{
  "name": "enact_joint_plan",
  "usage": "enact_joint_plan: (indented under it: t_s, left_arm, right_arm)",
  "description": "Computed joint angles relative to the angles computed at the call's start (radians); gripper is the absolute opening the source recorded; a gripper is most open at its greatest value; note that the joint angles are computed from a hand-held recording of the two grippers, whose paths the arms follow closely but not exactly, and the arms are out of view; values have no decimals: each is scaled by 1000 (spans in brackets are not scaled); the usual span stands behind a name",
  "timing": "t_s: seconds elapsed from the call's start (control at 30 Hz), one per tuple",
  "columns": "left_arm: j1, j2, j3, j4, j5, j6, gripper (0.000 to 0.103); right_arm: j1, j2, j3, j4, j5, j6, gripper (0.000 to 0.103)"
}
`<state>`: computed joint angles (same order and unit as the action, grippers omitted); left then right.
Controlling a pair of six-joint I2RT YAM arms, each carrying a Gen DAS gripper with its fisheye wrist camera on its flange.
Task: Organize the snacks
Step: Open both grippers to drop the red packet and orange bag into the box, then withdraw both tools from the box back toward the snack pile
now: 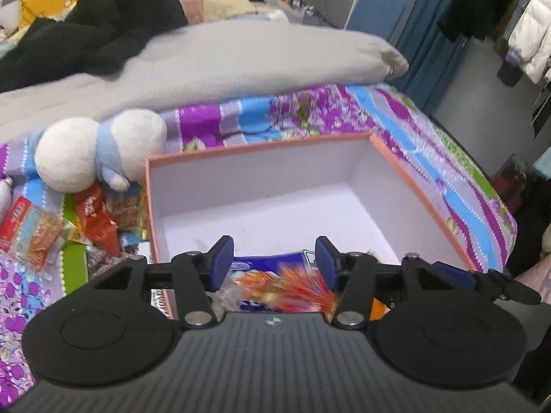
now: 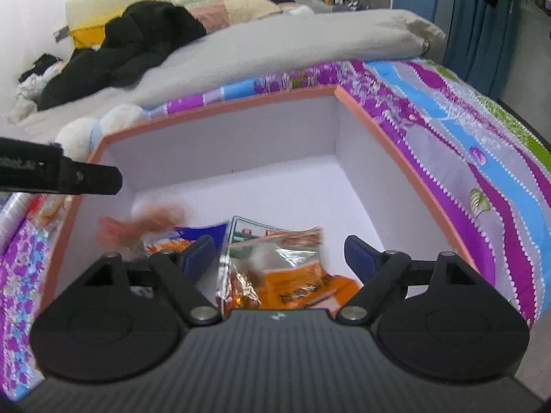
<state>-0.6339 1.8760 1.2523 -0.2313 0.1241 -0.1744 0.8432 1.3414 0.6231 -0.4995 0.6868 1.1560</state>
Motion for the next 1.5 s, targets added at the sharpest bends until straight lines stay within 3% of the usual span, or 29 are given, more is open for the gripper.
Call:
enact_joint_plan:
  t_s: [0.27, 0.67, 1.13, 1.3, 1.5]
  left_arm:
    - [32, -236, -115, -26, 21, 18, 65]
    - [192, -612, -290, -122, 96, 83, 67]
    - [554, -941, -448, -285, 336, 238, 67]
    - [700, -999, -504, -350, 435, 335, 67]
    - [847, -1057, -571, -420, 526, 447, 67]
  right_arm:
    - [149, -33, 151, -236, 147, 125, 84]
    - [371, 95, 439, -535, 325, 315, 84]
    - [554, 346, 735, -746, 413, 478, 84]
    - [619, 435, 825, -864, 425, 606, 84]
    - [664, 525, 881, -893, 416, 683, 84]
